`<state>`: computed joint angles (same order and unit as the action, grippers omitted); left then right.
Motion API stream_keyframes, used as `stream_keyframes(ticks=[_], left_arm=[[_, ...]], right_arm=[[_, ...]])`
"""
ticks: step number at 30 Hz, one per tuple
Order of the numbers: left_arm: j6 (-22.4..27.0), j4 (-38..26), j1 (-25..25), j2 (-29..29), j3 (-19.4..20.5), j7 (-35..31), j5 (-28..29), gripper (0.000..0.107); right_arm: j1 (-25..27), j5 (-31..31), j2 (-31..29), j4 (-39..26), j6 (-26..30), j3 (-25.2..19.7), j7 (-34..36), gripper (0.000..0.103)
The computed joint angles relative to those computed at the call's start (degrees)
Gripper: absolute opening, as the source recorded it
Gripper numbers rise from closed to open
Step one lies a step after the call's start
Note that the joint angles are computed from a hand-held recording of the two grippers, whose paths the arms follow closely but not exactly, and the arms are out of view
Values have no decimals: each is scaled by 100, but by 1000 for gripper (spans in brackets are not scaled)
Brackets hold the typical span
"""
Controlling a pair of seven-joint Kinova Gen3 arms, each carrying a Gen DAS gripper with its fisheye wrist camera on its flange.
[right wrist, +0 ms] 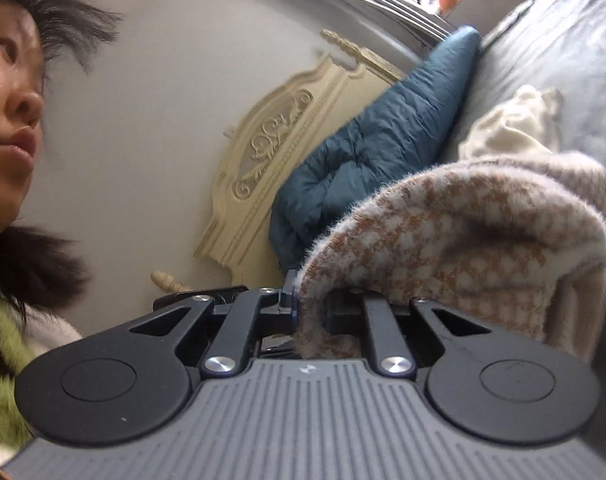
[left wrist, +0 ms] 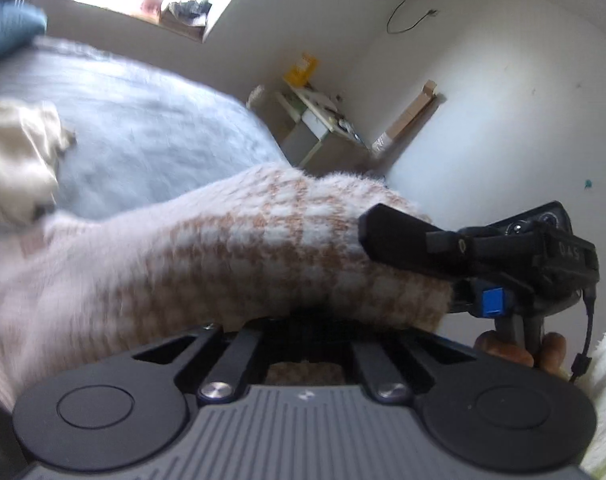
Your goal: Fold clothes
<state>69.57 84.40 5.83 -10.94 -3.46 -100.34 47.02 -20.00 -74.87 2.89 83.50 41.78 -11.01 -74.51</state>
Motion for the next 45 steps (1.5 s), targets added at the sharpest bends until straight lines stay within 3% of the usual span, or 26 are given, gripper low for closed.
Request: stream_keyframes(ticks=[3,5,7,9,11,15,19,22,25,28,30,33,35,37,40,43,45], left_arm=[[-67,37,100,-110,231,448,-112,0],[-212,187,212,-229,293,765,-300,0],[-360,416,453,-292,86,1133,-452,1],[-299,488,290,-351,184,1489,-749,9],[-168,472,-68,-476,477,1899,-1215,26],[568,365,-522,-998,470,2831,-2134,37],[1500,212,-1167,-1454,501,3630,-3066,45],[2093,62,-1445,-1559,593,4119,-3765,51],[2120,135,-1178,-1557,482,4519,-4225,59],[1821,329,-1101,-1483,476,4353,-4368,68],[1377,576,-964,-1319,526,4120,-4367,73],[878,706,-713,-890,572,3664,-4306,74],[817,733,-558,-605,657,3376,-4308,74],[764,765,-473,-331,635,3187,-4207,74],[637,978,-377,-177,482,2814,-3819,74],[515,1237,-333,-67,459,2571,-3553,74],[387,1418,-295,-18,555,2528,-3545,74]], right_arm=[[-14,584,-292,-51,252,71,-698,11],[284,871,-413,-64,408,-192,-1159,11],[587,1054,-474,-43,471,-510,-1464,11],[655,1131,-318,-21,383,-700,-1611,10],[524,1368,-40,-203,351,-754,-1745,11],[-225,1627,583,-779,455,-422,-1648,11],[-1080,2389,1466,-1785,679,-269,-1439,11],[-1876,3082,2132,-2572,1248,114,-1671,21],[-2658,3781,2799,-3280,1947,501,-1965,29],[-2973,4472,2985,-3622,2627,406,-2048,30],[-2733,4723,2816,-3465,2782,-103,-1903,45],[-2100,5059,2271,-2706,2485,-896,-1953,53],[-1684,5383,1876,-2220,2243,-1247,-2374,55],[-1425,5612,1513,-1867,2211,-1197,-2840,55],[-1209,5496,1135,-1470,2068,-756,-3539,55],[-1225,5053,1105,-1299,1866,-188,-4101,55],[-1072,4633,1336,-1314,1791,-162,-4386,57]])
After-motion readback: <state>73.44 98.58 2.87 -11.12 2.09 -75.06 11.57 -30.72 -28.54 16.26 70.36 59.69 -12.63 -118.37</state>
